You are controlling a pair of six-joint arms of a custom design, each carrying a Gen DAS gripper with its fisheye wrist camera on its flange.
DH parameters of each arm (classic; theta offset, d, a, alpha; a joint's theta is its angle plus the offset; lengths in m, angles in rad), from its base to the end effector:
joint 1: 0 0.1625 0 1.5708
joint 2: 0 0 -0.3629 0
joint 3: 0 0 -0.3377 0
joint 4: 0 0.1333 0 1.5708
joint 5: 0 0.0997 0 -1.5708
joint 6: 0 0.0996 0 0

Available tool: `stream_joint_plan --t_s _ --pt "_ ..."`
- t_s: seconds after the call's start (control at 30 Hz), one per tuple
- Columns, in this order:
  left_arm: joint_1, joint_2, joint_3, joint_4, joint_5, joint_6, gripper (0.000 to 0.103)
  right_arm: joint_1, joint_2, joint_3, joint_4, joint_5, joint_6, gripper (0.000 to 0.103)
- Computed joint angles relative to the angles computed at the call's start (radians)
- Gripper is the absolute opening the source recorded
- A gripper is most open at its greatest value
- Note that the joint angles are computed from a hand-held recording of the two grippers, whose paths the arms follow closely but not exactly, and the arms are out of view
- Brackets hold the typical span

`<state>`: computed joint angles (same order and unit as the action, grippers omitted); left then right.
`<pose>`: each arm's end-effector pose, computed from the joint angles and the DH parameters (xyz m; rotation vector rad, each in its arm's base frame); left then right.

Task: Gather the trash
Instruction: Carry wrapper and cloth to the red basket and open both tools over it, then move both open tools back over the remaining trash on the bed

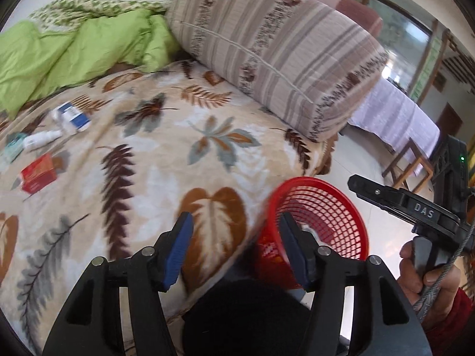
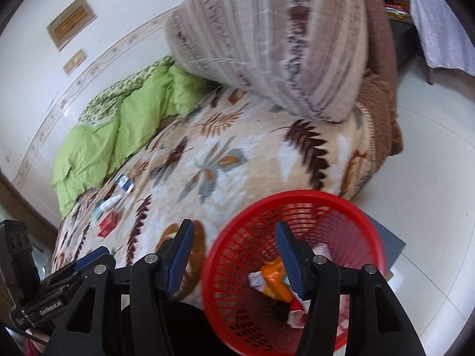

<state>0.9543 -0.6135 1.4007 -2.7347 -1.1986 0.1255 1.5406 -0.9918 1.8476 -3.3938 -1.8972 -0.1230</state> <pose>-0.2444 -0.6381 0.0826 0.9222 2.6481 -0.6464 0.0846 -0.5570 0.2398 -0.0988 -2.4777 1.2625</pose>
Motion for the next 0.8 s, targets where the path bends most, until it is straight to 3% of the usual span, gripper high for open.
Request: stream_joint_plan --t_s 0.23,0.53,0.73,0.8 --pt "0.067 -0.067 0.024 -0.071 0.084 -0.012 0.062 0.089 0.129 -0.163 0.105 0.029 -0.055 0.068" --pt "0.160 -0.079 -0.059 -0.107 0.184 -0.024 0.067 0.160 0.401 -0.520 0.329 0.072 -0.074 0.071" --pt "0.211 -0.001 -0.259 -0.036 0.228 0.016 0.074 0.148 0.470 -0.594 0.399 0.097 -0.066 0.071" --pt "0.231 0.057 -0.382 0.021 0.223 0.033 0.075 0.140 0.460 -0.565 0.336 0.127 -0.069 0.071"
